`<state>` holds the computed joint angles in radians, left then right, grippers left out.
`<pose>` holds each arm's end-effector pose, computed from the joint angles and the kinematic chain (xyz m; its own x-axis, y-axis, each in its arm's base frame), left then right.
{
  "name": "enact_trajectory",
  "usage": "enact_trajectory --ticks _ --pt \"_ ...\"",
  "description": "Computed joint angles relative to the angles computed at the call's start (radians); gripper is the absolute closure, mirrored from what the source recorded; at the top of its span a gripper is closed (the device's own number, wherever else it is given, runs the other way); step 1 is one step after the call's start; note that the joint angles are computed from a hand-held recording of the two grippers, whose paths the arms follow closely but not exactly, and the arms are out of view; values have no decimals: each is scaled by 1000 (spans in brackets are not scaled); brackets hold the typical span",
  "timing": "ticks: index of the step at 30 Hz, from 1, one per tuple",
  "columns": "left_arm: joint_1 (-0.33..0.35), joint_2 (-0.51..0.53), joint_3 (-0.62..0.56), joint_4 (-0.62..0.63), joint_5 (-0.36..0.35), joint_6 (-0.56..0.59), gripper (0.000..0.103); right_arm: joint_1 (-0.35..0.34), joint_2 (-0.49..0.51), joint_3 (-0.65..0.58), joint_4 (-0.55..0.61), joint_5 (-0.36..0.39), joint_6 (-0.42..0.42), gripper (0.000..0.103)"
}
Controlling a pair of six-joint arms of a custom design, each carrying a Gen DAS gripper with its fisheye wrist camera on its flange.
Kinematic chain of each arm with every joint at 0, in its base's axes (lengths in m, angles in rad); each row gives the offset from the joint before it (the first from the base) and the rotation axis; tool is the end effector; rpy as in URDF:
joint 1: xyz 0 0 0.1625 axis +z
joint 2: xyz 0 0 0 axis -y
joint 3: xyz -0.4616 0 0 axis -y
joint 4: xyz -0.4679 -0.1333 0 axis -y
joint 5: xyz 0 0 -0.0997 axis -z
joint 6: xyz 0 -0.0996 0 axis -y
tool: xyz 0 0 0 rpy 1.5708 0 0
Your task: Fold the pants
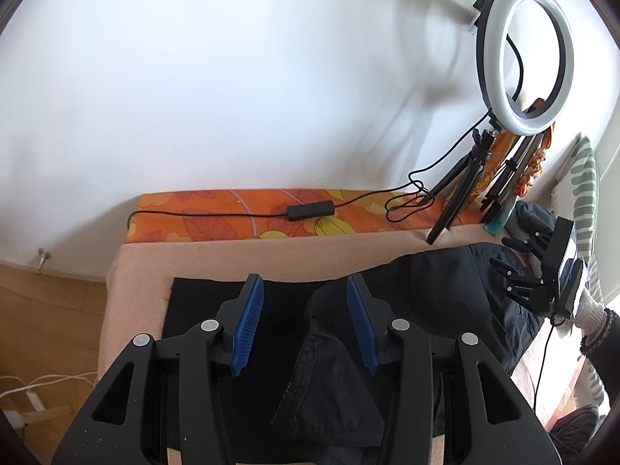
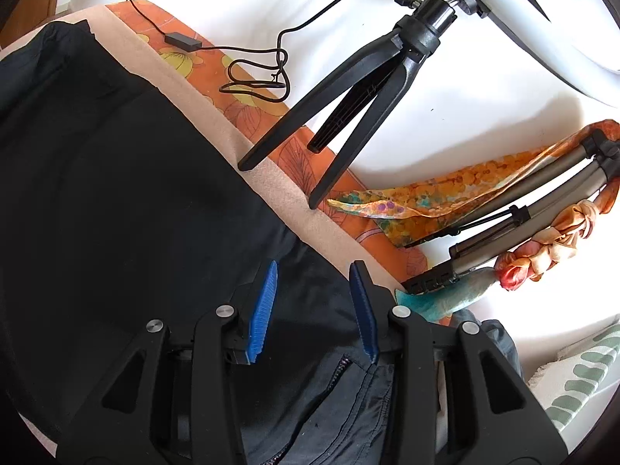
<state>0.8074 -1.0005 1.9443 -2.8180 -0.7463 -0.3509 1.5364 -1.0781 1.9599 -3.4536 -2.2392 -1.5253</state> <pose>-0.2927 -0.6045 0.1374 -0.8298 0.0550 -0.5553 0.3989 0.7543 -0.5214 0.0497 -0.6375 0.2498 -0.0534 -0.5136 0.8563 -0.7648 0.5725 0.2957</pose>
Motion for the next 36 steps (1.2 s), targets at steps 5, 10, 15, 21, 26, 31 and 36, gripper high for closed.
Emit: enact_trajectory --ticks 5,10,15,21,26,31,36 --pt "-52 -73 119 11 45 -22 60 28 -106 71 151 50 168 54" --pt "-90 -118 247 47 36 -105 60 74 -203 143 377 137 341 41" --pt "-123 -114 333 42 40 -145 60 125 -215 202 503 204 449 36" --pt "-116 -94 378 -62 15 -134 60 167 -161 238 571 258 530 29" --pt "-105 -95 398 -122 15 -128 60 190 -74 245 585 243 556 29" --pt "-105 -104 418 -174 16 -107 60 185 6 200 614 205 620 60" --pt "-92 -102 428 -222 8 -86 60 173 5 141 742 261 743 92"
